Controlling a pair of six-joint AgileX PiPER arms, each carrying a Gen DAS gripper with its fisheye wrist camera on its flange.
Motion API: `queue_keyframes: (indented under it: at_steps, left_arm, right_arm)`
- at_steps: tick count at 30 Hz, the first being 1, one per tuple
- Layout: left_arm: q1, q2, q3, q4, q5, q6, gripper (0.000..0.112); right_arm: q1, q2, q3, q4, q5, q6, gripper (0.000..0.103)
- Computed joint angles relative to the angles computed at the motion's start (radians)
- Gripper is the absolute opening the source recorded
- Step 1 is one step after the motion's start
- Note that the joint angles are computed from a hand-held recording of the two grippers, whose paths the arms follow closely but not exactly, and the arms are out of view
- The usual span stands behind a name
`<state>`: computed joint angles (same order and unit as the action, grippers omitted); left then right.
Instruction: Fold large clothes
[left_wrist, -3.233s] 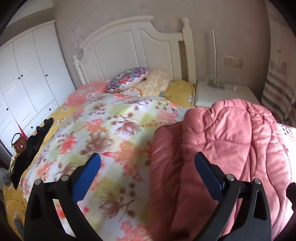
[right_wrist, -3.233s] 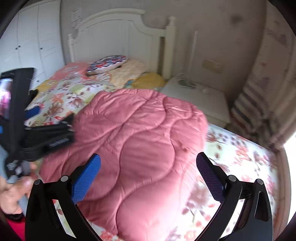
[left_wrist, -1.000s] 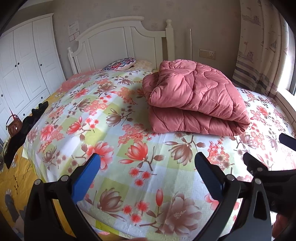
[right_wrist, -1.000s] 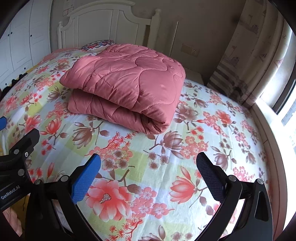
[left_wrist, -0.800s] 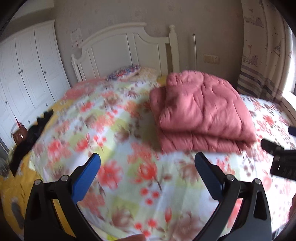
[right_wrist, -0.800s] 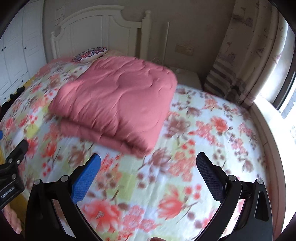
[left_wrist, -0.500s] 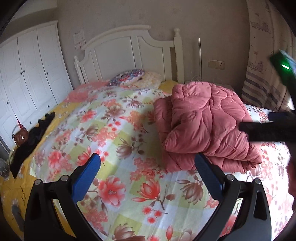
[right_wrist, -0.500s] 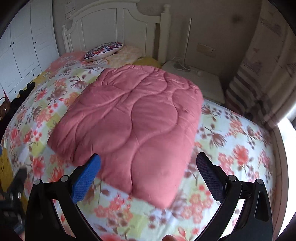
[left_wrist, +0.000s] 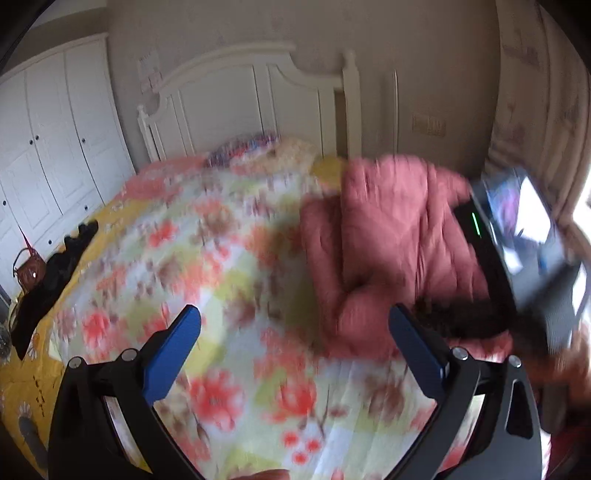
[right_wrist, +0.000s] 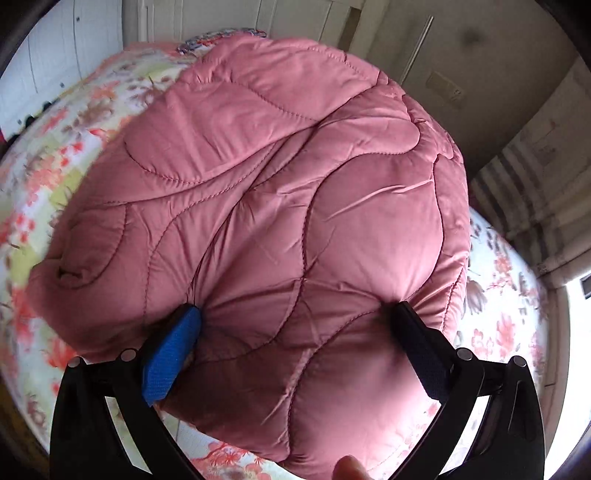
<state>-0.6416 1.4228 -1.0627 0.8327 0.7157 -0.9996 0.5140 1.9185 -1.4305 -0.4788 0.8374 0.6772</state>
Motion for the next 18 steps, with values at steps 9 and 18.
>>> queue_keyframes:
  at_steps: [9,18]
  left_arm:
    - [0.074,0.450,-0.673,-0.139,0.117,0.327,0.101]
    - [0.164,0.739,-0.839,-0.400,0.150,0.514,0.101]
  right_arm:
    - [-0.072,-0.190,0.166,0.147,-0.120,-0.226,0.099]
    - [-0.317,-0.291,0.076,0.504,-0.071,-0.624,0.099]
